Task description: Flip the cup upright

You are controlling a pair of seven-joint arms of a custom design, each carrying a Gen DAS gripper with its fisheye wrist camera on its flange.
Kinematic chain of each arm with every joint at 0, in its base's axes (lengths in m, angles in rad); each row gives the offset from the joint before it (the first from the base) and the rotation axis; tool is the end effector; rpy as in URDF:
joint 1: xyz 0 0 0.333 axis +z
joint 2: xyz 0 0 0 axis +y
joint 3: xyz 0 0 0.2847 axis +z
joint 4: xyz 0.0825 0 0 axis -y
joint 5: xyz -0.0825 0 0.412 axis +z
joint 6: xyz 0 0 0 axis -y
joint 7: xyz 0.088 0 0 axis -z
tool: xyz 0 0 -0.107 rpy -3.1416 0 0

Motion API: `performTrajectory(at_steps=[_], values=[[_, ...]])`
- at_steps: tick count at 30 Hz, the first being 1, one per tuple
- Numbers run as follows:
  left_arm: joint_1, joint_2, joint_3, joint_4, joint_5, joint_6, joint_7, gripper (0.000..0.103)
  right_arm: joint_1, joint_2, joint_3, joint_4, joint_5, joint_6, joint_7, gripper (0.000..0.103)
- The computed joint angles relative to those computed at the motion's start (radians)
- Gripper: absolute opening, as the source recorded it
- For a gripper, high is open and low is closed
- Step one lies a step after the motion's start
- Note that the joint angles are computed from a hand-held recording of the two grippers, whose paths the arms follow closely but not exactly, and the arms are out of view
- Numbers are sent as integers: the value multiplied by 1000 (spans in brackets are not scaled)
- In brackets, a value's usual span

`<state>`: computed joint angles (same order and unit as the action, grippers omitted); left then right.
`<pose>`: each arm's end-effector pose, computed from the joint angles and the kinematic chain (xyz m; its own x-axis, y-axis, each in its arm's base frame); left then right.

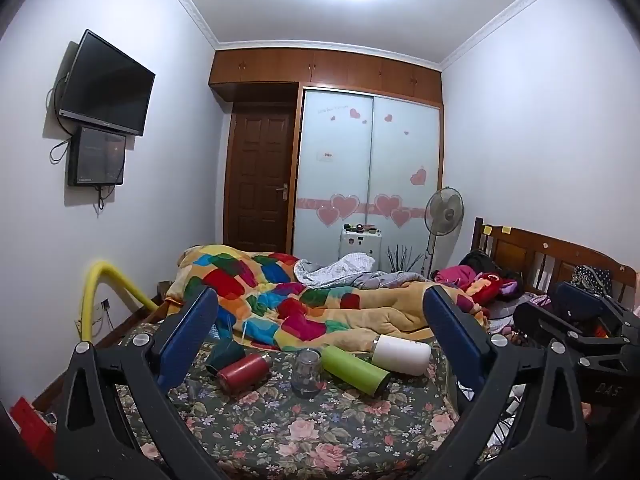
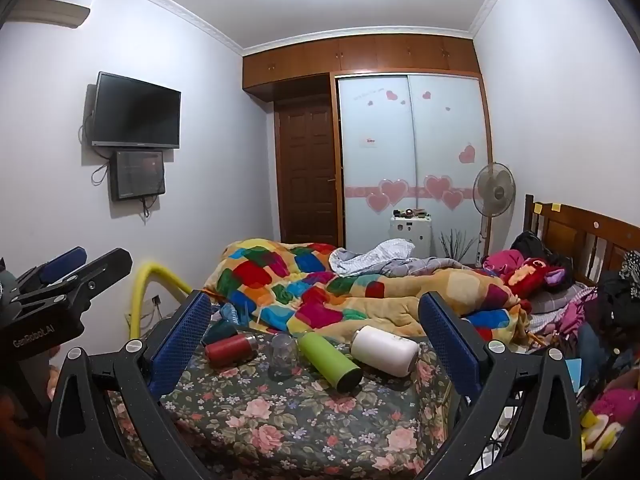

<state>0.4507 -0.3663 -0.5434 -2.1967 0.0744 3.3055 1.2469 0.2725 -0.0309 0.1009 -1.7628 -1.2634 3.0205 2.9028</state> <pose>0.5204 -0.0999 0.6471 -0.0384 -0.9973 0.0633 -0.1470 -0.0570 -0.9875 0.5441 0.2904 0.6386 0.2437 -0.9689 -0.0436 -0.1998 -0.0062 -0.9798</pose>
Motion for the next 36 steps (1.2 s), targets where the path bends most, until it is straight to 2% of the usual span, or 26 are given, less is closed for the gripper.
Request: performTrajectory(at_steps=[2, 3, 4, 6, 9, 10, 12, 13, 14, 27, 31, 36], values=[[48, -1, -47, 12, -2, -6, -7, 103, 0, 0, 0, 0, -3, 1, 4, 103], [31, 4, -33, 7, 1, 19, -14, 103, 0, 0, 0, 1, -6, 1, 8, 103], [-13, 11, 9, 1, 2, 31, -3, 103, 0, 0, 0, 1, -10, 1, 12, 103], [-44, 17, 34, 1, -12, 32, 16, 103, 0, 0, -1, 2, -12, 1, 15, 103], [-31, 7, 12, -5, -39, 31, 28, 103, 5, 14, 4, 20, -15, -10, 14, 103], [-58, -10, 37, -18, -45, 28, 35, 103, 9, 16, 2, 23, -15, -12, 14, 103], [-57, -27, 32, -23, -49, 19, 35, 103, 14, 23, -2, 30, -12, -14, 12, 103], [-92, -1, 72, -20, -41, 31, 47, 103, 18, 10, -3, 20, -4, -15, 3, 103], [-102, 2, 81, -19, -44, 32, 53, 103, 19, 12, -2, 24, 2, -19, -2, 103], [-111, 1, 82, -24, -81, 33, 86, 103, 17, 18, -1, 26, -19, -12, 18, 103], [-146, 7, 114, -23, -81, 29, 94, 103, 21, 1, -3, 11, 7, -11, -8, 103], [-144, 4, 111, -22, -83, 27, 96, 103, 12, -6, 3, 1, 19, -7, -14, 103]])
